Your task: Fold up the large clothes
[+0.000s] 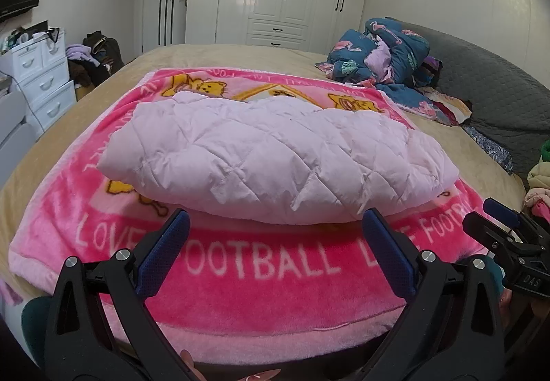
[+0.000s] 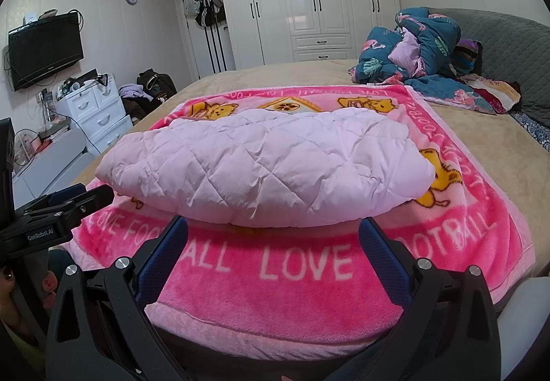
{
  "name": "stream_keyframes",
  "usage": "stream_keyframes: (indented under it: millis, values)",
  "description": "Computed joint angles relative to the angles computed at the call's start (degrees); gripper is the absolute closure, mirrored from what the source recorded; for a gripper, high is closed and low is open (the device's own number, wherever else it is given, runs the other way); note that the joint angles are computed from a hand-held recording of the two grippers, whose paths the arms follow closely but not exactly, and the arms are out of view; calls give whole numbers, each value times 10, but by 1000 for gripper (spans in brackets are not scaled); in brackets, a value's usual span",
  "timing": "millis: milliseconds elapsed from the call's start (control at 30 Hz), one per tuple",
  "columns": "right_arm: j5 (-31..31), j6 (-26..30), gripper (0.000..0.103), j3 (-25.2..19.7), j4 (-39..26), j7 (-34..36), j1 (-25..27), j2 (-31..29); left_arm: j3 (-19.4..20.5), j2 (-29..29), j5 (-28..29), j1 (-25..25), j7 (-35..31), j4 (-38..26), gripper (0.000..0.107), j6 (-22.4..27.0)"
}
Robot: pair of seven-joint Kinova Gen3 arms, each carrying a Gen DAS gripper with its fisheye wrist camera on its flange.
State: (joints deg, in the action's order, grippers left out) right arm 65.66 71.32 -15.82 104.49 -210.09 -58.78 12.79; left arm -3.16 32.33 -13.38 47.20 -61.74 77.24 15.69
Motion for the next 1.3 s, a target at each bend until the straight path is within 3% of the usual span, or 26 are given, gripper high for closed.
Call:
stream_keyframes:
  millis: [867, 1300]
  values:
    - [-1, 1, 4, 0, -1, 0, 0, 0, 0, 0, 3, 0, -7, -3, 14, 6]
    - [-4, 0, 4, 1, -2, 6, 1, 2, 22, 2, 10, -19, -21, -11, 14, 15]
